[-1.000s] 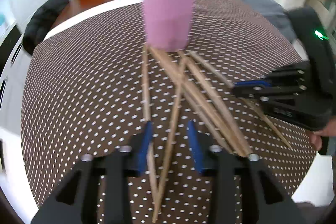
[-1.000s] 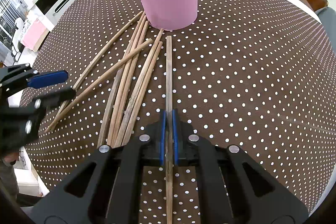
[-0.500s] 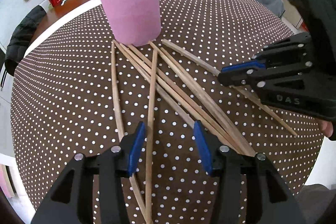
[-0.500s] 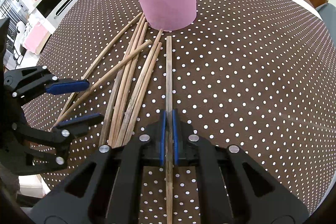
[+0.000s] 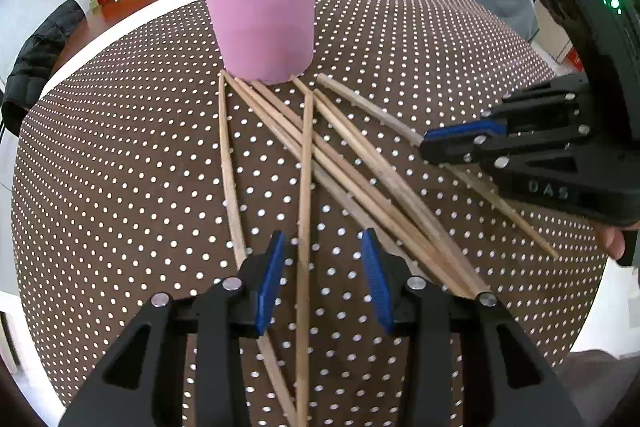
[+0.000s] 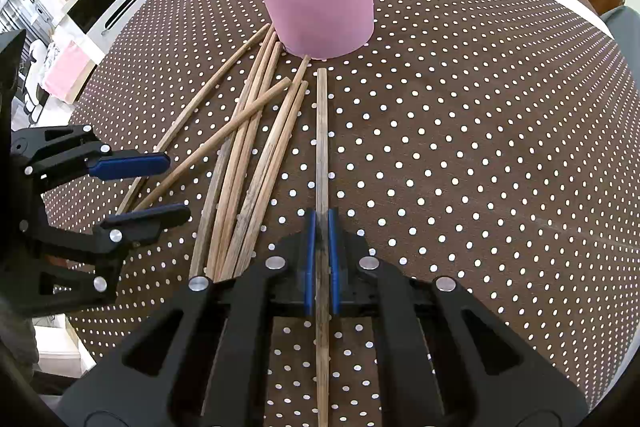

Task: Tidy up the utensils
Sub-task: 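Slide both held chopsticks free of the pile toward the other gripper, then lift both held chopsticks upright and carry them over the pink cup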

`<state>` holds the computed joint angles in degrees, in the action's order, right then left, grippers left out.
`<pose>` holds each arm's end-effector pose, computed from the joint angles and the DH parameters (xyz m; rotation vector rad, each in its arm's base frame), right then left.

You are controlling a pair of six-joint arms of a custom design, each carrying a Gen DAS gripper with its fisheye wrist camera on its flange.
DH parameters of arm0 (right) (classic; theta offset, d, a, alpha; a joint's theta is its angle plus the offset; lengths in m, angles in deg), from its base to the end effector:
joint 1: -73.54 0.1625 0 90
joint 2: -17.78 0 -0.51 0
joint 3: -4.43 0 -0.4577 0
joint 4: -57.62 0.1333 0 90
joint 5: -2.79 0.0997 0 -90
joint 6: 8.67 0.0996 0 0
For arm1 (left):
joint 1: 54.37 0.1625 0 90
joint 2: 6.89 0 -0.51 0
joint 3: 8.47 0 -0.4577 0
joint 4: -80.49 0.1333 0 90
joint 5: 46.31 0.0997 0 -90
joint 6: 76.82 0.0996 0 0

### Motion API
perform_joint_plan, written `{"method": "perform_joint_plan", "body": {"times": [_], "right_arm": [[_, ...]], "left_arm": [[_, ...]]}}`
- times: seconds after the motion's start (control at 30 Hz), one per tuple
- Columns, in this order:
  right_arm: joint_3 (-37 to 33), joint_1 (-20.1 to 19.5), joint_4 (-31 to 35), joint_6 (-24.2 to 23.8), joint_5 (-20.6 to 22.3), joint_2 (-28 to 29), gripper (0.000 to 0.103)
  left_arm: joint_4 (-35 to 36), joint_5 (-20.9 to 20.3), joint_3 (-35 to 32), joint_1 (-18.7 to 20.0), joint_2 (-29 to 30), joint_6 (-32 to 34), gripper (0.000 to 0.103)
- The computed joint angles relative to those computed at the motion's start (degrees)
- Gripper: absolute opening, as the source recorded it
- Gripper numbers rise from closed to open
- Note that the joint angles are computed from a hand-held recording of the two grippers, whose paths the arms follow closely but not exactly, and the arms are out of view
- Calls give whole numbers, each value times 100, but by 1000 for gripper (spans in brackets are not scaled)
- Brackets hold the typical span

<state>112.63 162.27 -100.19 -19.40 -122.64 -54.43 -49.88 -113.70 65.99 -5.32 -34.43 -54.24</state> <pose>0.0611 -0.6552 0.3628 -0.0200 -2.4197 0.6027 -0.4297 -0.7570 -0.0387 1.4656 2.3076 0.0672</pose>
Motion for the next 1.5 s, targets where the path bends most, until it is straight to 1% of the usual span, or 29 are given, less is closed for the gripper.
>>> {"method": "perform_joint_plan", "body": {"times": [0.1,0.13,0.17,0.2,0.23,0.3,0.43,0.63,0.77,0.83,1.0,1.13,1.2,1.33,1.4,1.5], "right_arm": [[-8,2,7,-2,-9,9,7],[-16,4,13,-7,-21,15,7],[-27,10,23,-11,-44,28,7],[-42,28,39,-30,-99,48,7],[-56,48,42,-59,-156,73,6],[-72,76,35,-71,-210,109,6],[9,-7,-25,66,56,5,6],[180,-149,-182,124,667,-247,6],[318,-235,-462,33,1095,-419,6],[395,-259,-646,-35,1293,-486,6],[605,-218,-1291,-387,1702,-625,6],[727,-99,-2138,-820,2100,-732,6],[697,-20,-2502,-1014,2203,-723,6],[400,151,-3272,-1400,2447,-583,6],[121,216,-3550,-1525,2558,-448,6],[-284,307,-3975,-1719,2627,-192,6]], "left_arm": [[185,115,-34,-45,49,165,32],[54,174,33,-52,36,342,32],[78,160,3,-64,62,392,29],[117,137,-20,-43,58,382,12],[160,135,-83,-45,83,343,6],[220,42,-159,-37,123,346,6],[94,-107,-24,-29,55,324,5],[-336,-264,207,50,-144,1,5],[-814,-429,391,96,-314,-156,5],[-1133,-574,478,103,-347,-246,5],[-1799,-839,526,127,-399,-423,5],[-2499,-1081,586,124,-452,-596,5],[-2905,-1175,665,90,-476,-685,5],[-3645,-1532,550,66,-439,-749,5],[-3941,-1623,283,33,-302,-668,5],[-4188,-1705,-142,-34,-67,-569,5]]}}
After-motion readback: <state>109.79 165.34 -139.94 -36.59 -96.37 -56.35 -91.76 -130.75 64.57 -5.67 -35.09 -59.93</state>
